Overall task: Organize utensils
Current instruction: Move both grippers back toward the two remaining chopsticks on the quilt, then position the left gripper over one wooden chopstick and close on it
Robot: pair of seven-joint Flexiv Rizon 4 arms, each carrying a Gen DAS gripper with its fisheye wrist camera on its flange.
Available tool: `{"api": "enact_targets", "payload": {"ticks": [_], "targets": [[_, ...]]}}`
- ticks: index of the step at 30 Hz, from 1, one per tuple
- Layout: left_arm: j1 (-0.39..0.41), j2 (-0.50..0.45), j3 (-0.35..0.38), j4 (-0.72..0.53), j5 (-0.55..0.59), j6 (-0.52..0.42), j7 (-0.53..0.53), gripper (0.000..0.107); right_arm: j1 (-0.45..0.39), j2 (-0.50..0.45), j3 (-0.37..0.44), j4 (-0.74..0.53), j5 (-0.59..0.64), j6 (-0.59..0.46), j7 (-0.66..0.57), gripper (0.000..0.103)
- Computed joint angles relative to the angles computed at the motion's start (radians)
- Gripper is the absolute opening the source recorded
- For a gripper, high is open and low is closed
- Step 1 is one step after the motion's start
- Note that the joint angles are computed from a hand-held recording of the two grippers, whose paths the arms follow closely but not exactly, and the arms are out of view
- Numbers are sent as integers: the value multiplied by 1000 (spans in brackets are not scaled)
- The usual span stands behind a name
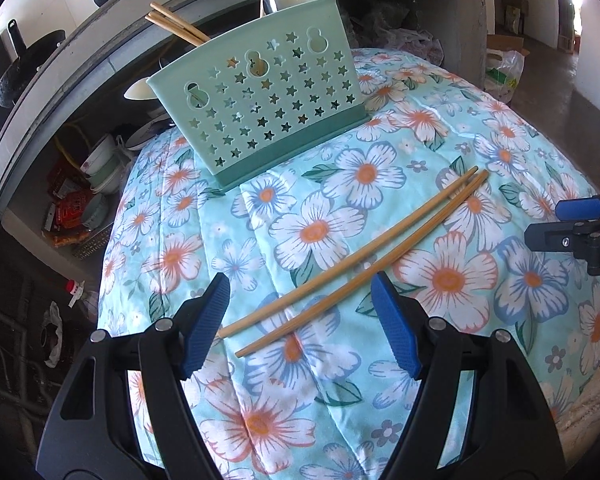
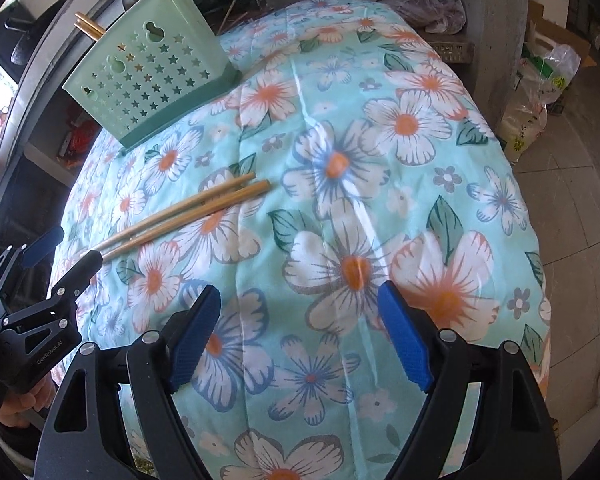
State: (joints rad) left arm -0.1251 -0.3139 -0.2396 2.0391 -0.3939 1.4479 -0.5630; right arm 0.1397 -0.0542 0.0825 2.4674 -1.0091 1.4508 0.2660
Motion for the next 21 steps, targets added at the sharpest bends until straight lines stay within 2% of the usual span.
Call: {"api": "enact_targets", "payload": {"ticks": [9, 21], "targets": [[-4, -5, 10, -5, 23, 5, -12, 69, 9, -4, 4, 1, 62, 8, -51, 80], [0, -5, 6, -4, 33, 8, -17, 69, 16, -5, 0, 1, 82, 12, -63, 80]]}}
